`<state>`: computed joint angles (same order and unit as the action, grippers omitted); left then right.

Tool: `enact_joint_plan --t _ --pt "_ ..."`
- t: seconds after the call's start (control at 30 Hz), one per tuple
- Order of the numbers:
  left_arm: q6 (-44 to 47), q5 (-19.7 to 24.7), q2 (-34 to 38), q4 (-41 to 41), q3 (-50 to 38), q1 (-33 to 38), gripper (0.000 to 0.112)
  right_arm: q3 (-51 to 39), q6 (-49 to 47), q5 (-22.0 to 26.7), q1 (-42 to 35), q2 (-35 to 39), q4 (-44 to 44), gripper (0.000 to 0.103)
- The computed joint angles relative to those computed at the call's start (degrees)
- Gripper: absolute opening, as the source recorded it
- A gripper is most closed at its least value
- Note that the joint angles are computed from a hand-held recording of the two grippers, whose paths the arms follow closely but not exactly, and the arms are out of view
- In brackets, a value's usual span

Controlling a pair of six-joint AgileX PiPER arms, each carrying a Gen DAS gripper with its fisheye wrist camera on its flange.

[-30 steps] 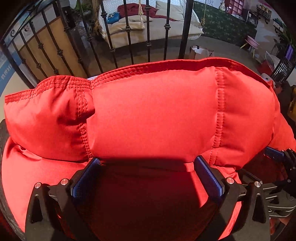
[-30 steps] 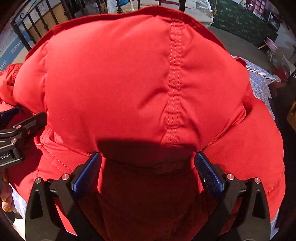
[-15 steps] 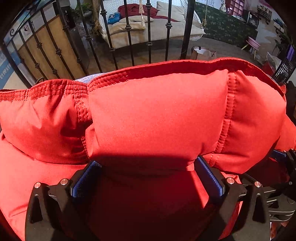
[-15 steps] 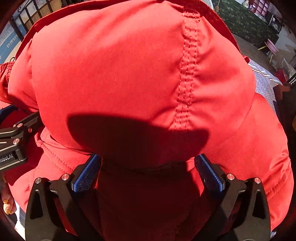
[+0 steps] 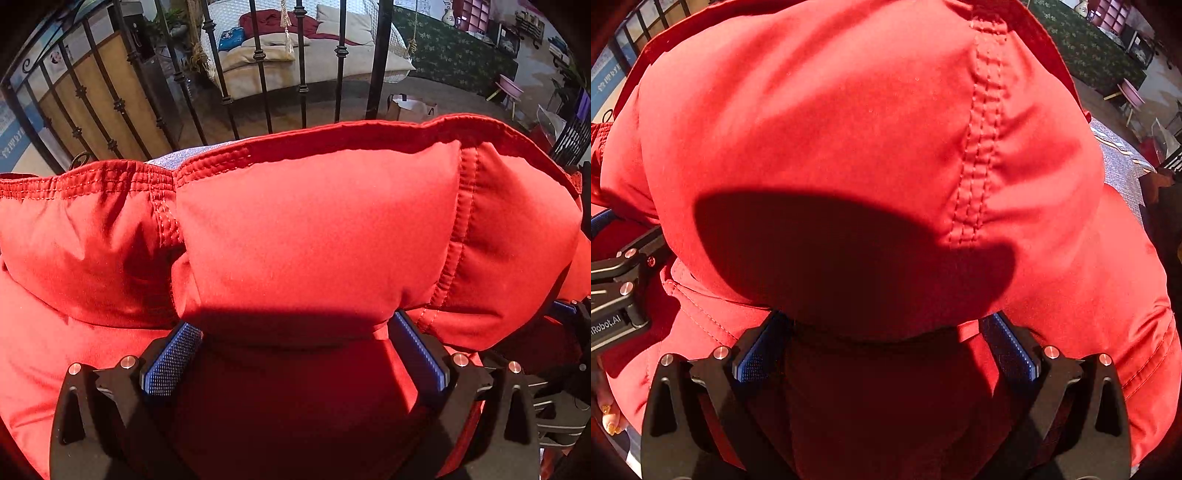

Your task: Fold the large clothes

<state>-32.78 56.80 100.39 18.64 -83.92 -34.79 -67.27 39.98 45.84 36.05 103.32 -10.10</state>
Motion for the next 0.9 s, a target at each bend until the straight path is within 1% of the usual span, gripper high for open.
enact_joint_plan --t 0.07,0.13,0.17,0.27,0.33,0.4,0.47,0.53,0.57,0.6,0.67,0.7,0.73,0.77,0.8,0.83,0.87,0.9 --pt "-0.2 0.5 0.3 0.4 -0.5 -0.2 0.099 -1.0 0.9 1.0 0.6 0.4 -0.3 0.099" --pt "-0.2 0.9 -0.1 0.7 -0.6 -0.5 0.099 -1.0 2.0 0.9 1.2 0.1 -1.2 0.099" --pt "-0.1 1.0 -0.4 0.9 -0.4 -0.7 0.099 -0.4 2.2 -0.6 1.4 -0.3 -1.6 0.099" --pt "3.7 3.4 -3.1 -1.7 -0.9 -0.3 0.097 1.8 3.0 -1.6 1.9 -4.1 -1.5 0.099" --pt "5.1 4.0 -7.8 -3.3 0.3 0.3 0.097 3.0 2.4 -1.3 1.9 -7.1 -1.0 0.098" --pt "5.3 4.1 -12.9 -1.9 1.9 0.1 0.097 5.2 2.2 -1.2 2.0 -11.9 -1.1 0.098" --pt "7.1 4.3 -17.5 -1.2 3.3 1.2 0.097 7.5 5.0 -0.6 2.2 -17.9 -4.3 0.098" --pt "10.4 4.7 -20.6 -2.1 4.8 4.5 0.097 9.8 7.3 0.0 1.9 -22.9 -6.8 0.098" --pt "12.0 5.6 -20.9 -2.8 5.1 6.6 0.097 10.2 6.7 1.2 0.6 -24.8 -6.5 0.098" --pt "13.2 6.4 -20.7 -3.3 5.8 9.3 0.097 10.0 6.4 2.3 0.1 -24.6 -5.7 0.098" --pt "14.4 6.1 -19.7 -4.3 7.4 13.9 0.097 13.1 3.5 2.1 -3.0 -26.0 -3.3 0.098" --pt "15.2 5.8 -18.7 -5.3 8.4 16.1 0.098 15.0 1.1 0.5 -5.0 -26.5 -1.5 0.098" --pt "17.8 4.6 -17.8 -8.7 9.5 18.7 0.098 16.7 0.4 -0.4 -5.5 -26.8 -1.2 0.098" --pt "20.1 3.5 -17.1 -11.7 9.8 20.8 0.098 16.8 0.7 -0.3 -4.7 -25.2 -2.1 0.098" --pt "20.7 2.0 -16.8 -12.9 10.7 21.8 0.099 15.9 -0.5 -1.0 -4.9 -22.6 -2.2 0.099" --pt "20.4 1.6 -16.0 -13.5 10.7 22.2 0.099 17.4 -2.7 -3.6 -7.5 -21.7 -3.5 0.099" --pt "20.6 1.7 -14.9 -14.7 10.0 22.8 0.099 20.2 -2.7 -3.9 -8.2 -23.1 -2.7 0.099" --pt "21.1 2.4 -13.3 -16.2 8.7 24.0 0.099 20.9 -2.7 -5.4 -8.7 -22.8 -2.7 0.099"
